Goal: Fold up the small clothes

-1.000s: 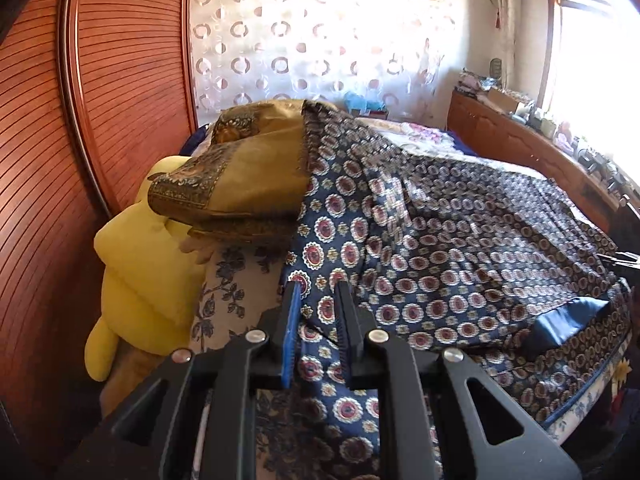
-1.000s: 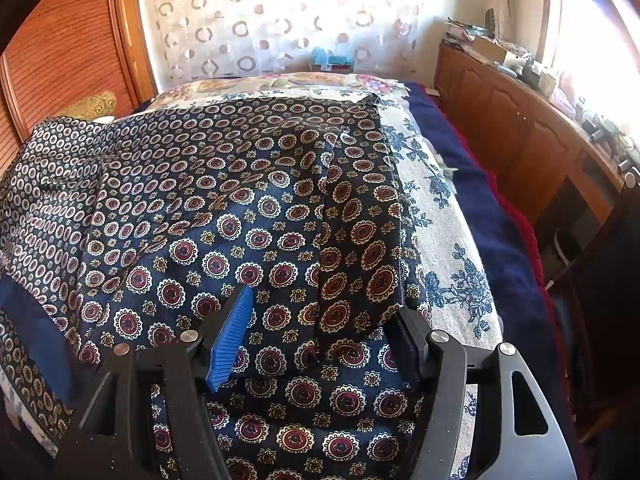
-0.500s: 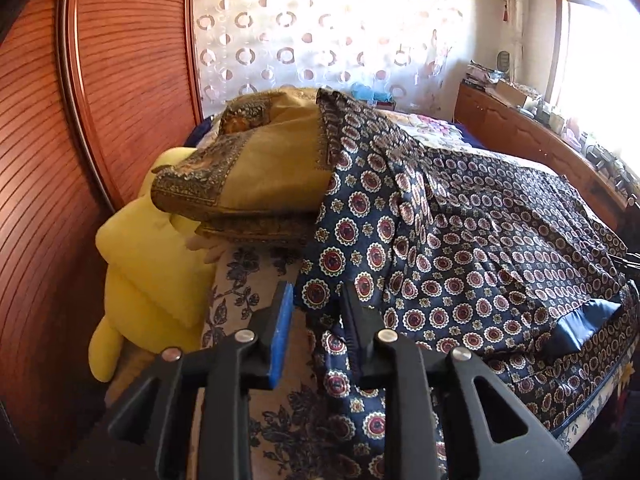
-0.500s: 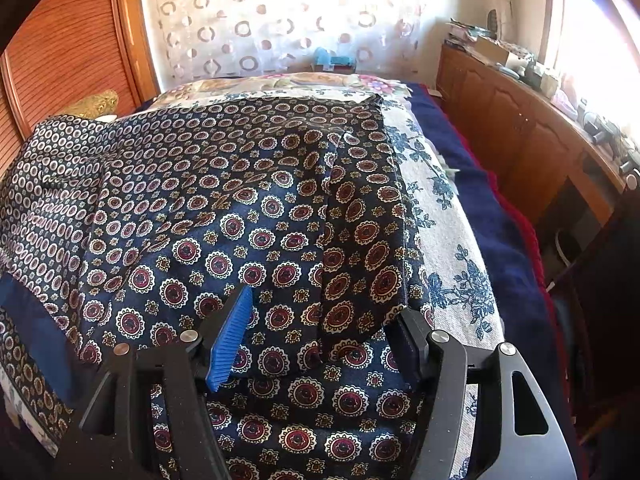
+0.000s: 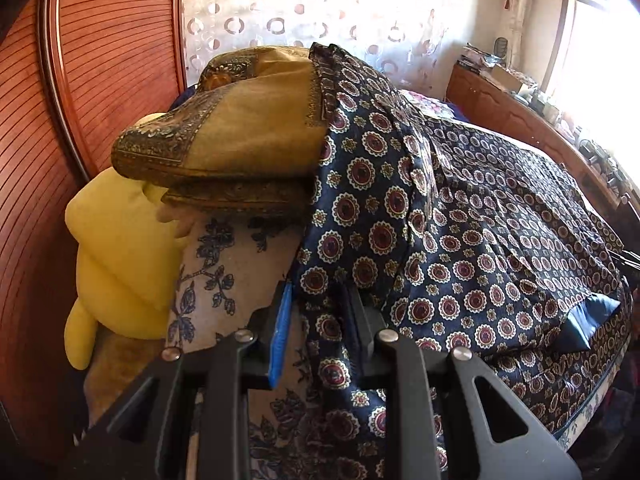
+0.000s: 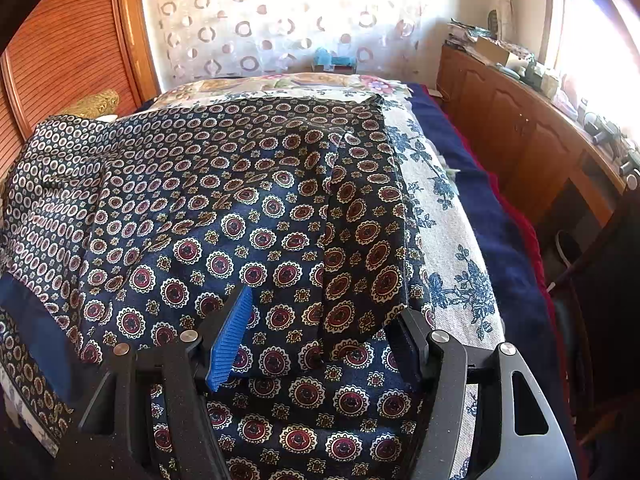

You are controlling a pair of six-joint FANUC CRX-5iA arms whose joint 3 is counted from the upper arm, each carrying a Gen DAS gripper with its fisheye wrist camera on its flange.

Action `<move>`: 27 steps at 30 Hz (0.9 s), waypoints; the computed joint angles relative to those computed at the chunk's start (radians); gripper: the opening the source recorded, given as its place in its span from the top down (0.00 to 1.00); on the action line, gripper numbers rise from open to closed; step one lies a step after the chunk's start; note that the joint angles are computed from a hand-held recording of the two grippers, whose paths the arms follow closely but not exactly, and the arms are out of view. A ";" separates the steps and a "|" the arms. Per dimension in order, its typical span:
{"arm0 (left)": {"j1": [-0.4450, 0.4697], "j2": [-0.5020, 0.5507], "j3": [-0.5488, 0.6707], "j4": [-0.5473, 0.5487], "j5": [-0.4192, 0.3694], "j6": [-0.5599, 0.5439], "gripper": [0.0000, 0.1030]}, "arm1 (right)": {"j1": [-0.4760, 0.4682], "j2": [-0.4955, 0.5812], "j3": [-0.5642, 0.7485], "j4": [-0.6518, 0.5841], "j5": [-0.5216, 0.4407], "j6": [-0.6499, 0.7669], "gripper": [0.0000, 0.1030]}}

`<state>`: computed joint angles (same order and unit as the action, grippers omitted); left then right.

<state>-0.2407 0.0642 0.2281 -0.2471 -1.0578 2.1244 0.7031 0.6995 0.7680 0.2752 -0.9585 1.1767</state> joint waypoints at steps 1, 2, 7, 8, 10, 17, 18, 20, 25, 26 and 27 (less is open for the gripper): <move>-0.003 0.001 0.002 -0.008 -0.001 0.004 0.78 | 0.000 0.000 0.000 0.000 0.000 0.000 0.36; -0.006 0.000 0.001 -0.011 0.005 0.000 0.78 | 0.000 0.000 0.000 0.000 0.000 0.000 0.36; -0.005 -0.037 -0.043 -0.002 0.077 -0.035 0.96 | 0.000 0.000 -0.001 0.000 0.001 0.001 0.36; -0.008 -0.045 -0.048 -0.005 0.087 -0.037 0.97 | -0.001 -0.001 -0.001 -0.001 0.001 0.001 0.36; -0.034 -0.059 -0.040 -0.051 0.090 -0.014 0.98 | 0.000 0.000 -0.001 0.000 0.001 0.000 0.36; -0.093 -0.082 0.004 -0.140 0.086 0.014 1.00 | -0.002 -0.001 0.000 -0.006 0.004 -0.001 0.36; -0.102 -0.080 0.019 -0.157 0.076 0.019 1.00 | -0.001 -0.001 0.001 -0.007 0.003 -0.001 0.36; -0.105 -0.074 0.037 -0.163 0.061 0.007 0.99 | -0.001 0.000 0.001 -0.005 0.003 -0.001 0.36; -0.088 -0.027 0.082 -0.141 0.008 -0.052 0.95 | -0.001 0.000 0.003 -0.007 0.001 0.003 0.36; -0.078 -0.022 0.080 -0.126 0.007 -0.064 0.95 | -0.001 0.000 0.003 -0.006 0.002 0.002 0.36; -0.067 -0.012 0.084 -0.107 0.001 -0.081 0.95 | -0.001 0.000 0.002 -0.005 0.002 0.002 0.36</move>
